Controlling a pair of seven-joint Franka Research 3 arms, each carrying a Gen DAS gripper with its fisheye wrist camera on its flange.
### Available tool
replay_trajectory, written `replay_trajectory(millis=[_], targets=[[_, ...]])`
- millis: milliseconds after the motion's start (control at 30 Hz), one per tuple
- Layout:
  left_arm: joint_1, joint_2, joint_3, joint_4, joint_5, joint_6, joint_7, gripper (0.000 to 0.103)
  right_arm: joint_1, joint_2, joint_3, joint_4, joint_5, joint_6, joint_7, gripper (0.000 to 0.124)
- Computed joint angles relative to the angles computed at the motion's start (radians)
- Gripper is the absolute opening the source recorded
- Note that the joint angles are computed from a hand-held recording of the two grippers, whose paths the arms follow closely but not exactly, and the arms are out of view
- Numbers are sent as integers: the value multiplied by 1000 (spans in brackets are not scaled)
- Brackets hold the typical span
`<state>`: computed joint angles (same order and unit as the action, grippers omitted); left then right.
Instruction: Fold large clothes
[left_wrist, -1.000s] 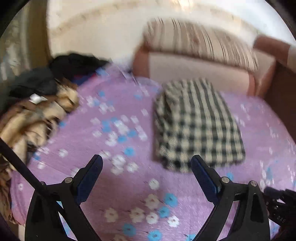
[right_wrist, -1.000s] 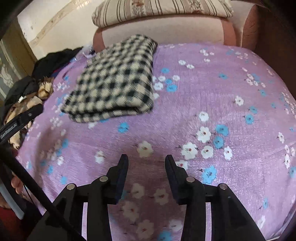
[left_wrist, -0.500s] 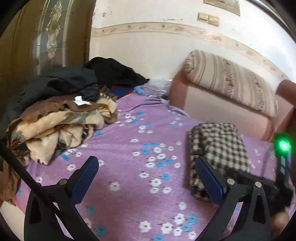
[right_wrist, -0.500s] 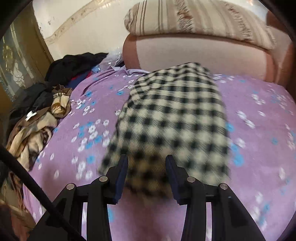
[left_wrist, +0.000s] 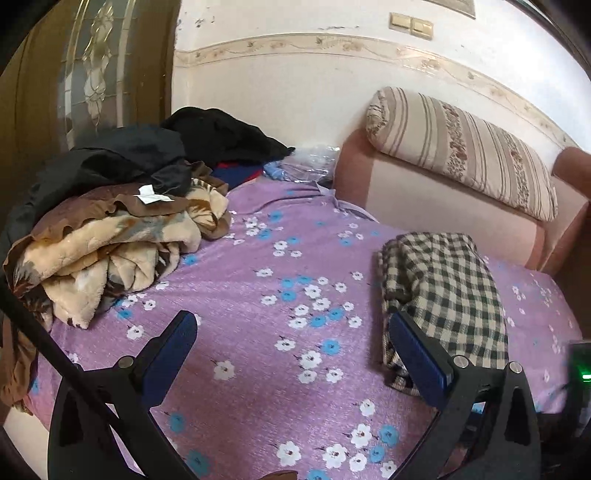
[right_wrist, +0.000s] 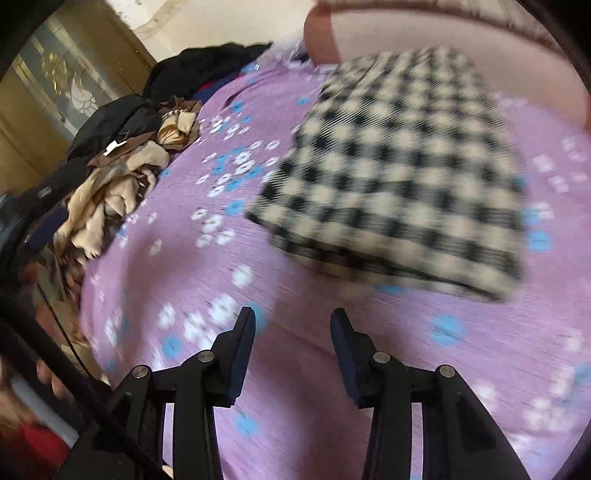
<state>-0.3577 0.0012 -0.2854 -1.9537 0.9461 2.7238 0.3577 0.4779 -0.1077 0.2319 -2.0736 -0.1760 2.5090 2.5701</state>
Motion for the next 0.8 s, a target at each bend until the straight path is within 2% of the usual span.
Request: replay_trajectory(millis=[133,267,400,567,700,800], targets=[[-24,26,-15,13,-11,-22,47,103,-39,-143,53,-81,-178,-117,142,55],[-60,63,-21,32,-12,-32,96,103,-88,-209,101,-131,-289,-165,221,61],[-95,104,-21,51,-20,-42,152,103,-103,-202,99,-153,-288,-145,245,61],[-117,152,-18,76,-148,-62,267,103,-108,-179,125,-110,-382,-264,272,66],[-121,177,-19,88,-274,-69,352,103,-95,-197,117,-121,-403,-296,310,69],[-127,180,-13,84,-316,-64,382,103,-88,-207,108,-137,-382,-299,320,70]])
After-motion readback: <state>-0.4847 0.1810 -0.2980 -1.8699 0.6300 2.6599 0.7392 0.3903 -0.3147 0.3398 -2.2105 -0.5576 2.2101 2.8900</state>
